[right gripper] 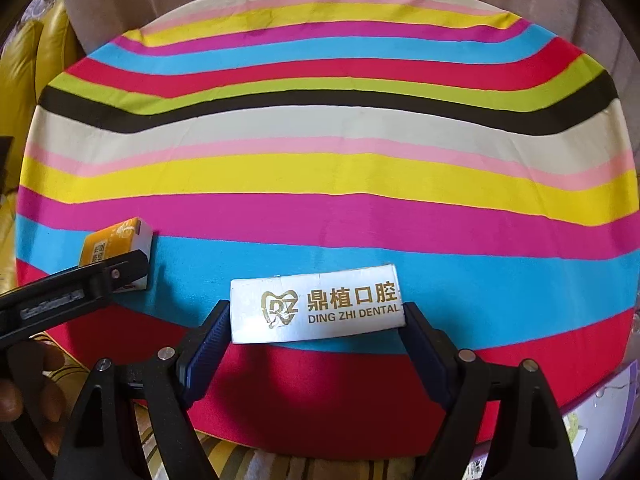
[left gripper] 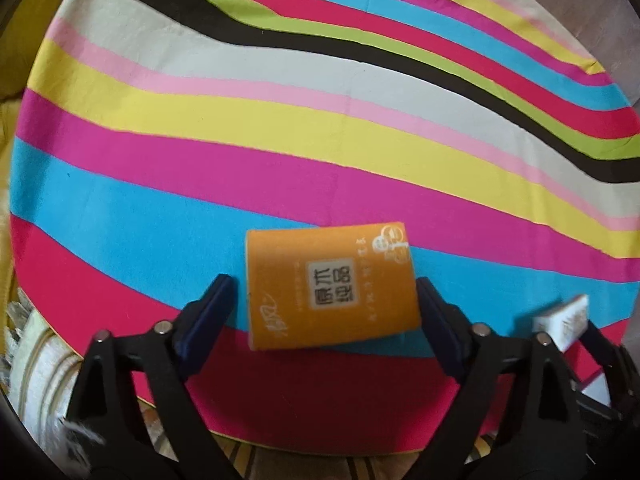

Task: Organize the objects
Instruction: 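Grasp the orange box with the left gripper while the right gripper grasps the white DING ZHI DENTAL box, then carry the orange box and dental box into the purple box and release both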

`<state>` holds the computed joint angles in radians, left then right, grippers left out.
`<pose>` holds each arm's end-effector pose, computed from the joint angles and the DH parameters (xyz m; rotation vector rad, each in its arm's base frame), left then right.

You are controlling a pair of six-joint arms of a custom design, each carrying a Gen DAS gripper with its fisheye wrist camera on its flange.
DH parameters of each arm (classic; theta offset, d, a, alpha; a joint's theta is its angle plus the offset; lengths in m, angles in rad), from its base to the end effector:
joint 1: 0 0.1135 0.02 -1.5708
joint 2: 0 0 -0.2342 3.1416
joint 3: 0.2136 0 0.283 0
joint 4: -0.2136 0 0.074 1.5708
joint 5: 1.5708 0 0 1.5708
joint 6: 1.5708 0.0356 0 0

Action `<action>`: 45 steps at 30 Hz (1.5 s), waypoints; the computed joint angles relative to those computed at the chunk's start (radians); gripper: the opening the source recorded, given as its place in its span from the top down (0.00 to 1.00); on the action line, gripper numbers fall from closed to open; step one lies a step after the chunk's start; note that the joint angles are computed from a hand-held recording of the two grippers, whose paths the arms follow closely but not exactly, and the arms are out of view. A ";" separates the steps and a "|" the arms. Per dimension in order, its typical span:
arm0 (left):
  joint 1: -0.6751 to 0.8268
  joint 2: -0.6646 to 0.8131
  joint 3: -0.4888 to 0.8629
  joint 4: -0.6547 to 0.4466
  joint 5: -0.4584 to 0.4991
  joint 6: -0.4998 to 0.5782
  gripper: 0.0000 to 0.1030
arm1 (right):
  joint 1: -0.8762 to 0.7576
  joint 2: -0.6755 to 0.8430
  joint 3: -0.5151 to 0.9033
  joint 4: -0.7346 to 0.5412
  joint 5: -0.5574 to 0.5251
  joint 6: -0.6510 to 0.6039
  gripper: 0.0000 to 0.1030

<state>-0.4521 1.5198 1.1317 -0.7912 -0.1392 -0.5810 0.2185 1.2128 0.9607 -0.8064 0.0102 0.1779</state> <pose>0.2976 -0.1390 0.1973 -0.2136 2.7237 -0.1019 0.2680 0.0591 0.2264 -0.0499 2.6342 0.1227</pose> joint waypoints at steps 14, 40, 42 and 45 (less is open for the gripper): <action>-0.089 -0.104 -0.027 -0.002 -0.043 0.050 0.25 | -0.059 -0.203 -0.098 -0.074 0.003 0.033 0.19; -0.444 -0.166 0.015 -0.009 -0.079 0.019 0.25 | -0.277 -0.651 -0.212 -0.387 0.022 -0.003 0.19; -0.480 -0.158 0.027 -0.007 -0.072 0.015 0.25 | -0.322 -0.686 -0.214 -0.421 0.013 -0.026 0.19; -0.527 -0.146 0.043 -0.002 -0.069 0.015 0.25 | -0.421 -0.737 -0.213 -0.472 -0.017 -0.089 0.19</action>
<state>-0.9793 1.3735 1.1742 -0.7928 -0.2077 -0.5656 -0.2024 0.4758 0.7474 -1.2785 -0.0067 0.0888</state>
